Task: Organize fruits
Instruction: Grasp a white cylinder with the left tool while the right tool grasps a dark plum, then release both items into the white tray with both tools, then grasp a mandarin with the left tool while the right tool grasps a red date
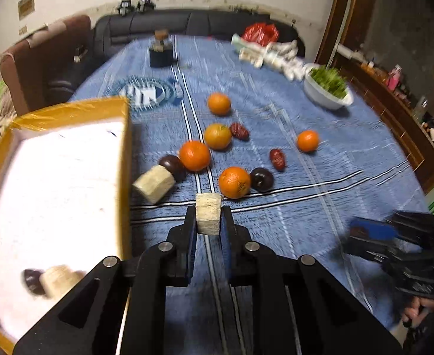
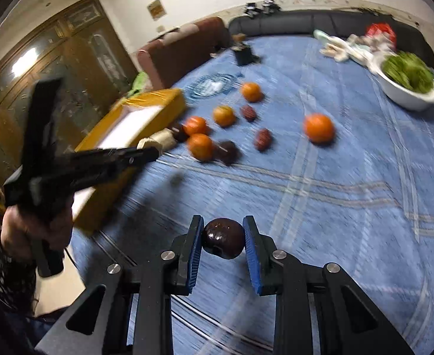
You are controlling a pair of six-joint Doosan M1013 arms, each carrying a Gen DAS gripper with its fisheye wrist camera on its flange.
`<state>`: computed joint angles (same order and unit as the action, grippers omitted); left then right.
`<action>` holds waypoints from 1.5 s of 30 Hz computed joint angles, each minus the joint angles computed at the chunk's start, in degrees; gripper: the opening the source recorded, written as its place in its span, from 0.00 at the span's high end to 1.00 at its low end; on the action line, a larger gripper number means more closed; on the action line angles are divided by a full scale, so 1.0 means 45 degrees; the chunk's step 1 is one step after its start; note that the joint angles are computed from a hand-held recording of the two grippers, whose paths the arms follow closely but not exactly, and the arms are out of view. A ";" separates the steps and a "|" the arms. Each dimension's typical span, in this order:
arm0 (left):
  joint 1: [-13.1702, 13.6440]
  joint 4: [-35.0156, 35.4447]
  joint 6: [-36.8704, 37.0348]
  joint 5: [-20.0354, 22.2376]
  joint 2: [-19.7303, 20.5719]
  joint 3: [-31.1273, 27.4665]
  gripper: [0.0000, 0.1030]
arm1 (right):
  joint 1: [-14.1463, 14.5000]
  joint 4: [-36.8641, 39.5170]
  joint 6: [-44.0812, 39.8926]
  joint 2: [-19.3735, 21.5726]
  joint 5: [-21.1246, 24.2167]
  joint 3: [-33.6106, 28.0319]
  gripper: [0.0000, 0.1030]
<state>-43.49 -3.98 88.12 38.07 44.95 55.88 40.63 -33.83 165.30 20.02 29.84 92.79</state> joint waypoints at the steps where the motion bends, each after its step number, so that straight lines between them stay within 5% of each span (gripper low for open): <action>1: 0.0037 0.0140 -0.0083 -0.0418 -0.0310 0.0454 0.88 | -0.0020 0.0161 -0.0408 0.0154 -0.0105 -0.0289 0.73; 4: 0.0176 0.1768 -0.1428 -0.1448 -0.1152 0.1709 0.88 | -0.0036 0.0711 -0.1725 0.0744 -0.0183 -0.1314 0.74; 8: 0.0487 0.4040 -0.3834 -0.1639 -0.1697 0.2638 0.88 | -0.0046 0.2068 -0.3871 0.1756 -0.0413 -0.2907 0.74; 18: 0.1228 0.6088 -0.6589 -0.0841 -0.1720 0.3186 0.87 | 0.0058 0.5888 -0.8537 0.4566 0.0921 -0.7314 0.73; 22: 0.1234 0.6469 -0.7108 -0.0194 -0.1604 0.3096 0.87 | 0.0033 0.6835 -0.9282 0.5012 0.1269 -0.8038 0.65; 27: 0.1093 0.6862 -0.7677 -0.0368 -0.1762 0.3134 0.75 | -0.0076 0.6521 -0.8774 0.4423 0.0045 -0.7120 0.57; 32: 0.0740 0.5848 -0.5921 -0.1618 -0.2021 0.3224 0.65 | -0.0408 0.2844 -0.4384 0.2863 -0.1085 -0.4606 0.48; 39: 0.0121 0.2659 -0.1141 -0.1131 -0.1197 0.1713 0.64 | -0.1014 0.0210 -0.0567 0.1373 0.0405 -0.2037 0.46; 42: -0.0070 0.1890 -0.0101 -0.0315 -0.0538 0.0641 0.64 | -0.1206 0.0095 -0.0423 0.1310 0.1381 -0.1815 0.48; 45: -0.0173 0.1023 0.0685 0.0596 0.0100 -0.0376 0.64 | -0.1432 0.0958 -0.1164 0.1419 0.1251 -0.1806 0.59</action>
<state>-44.27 0.62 91.20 40.75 45.40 54.19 34.19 -29.51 160.06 26.41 35.47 84.66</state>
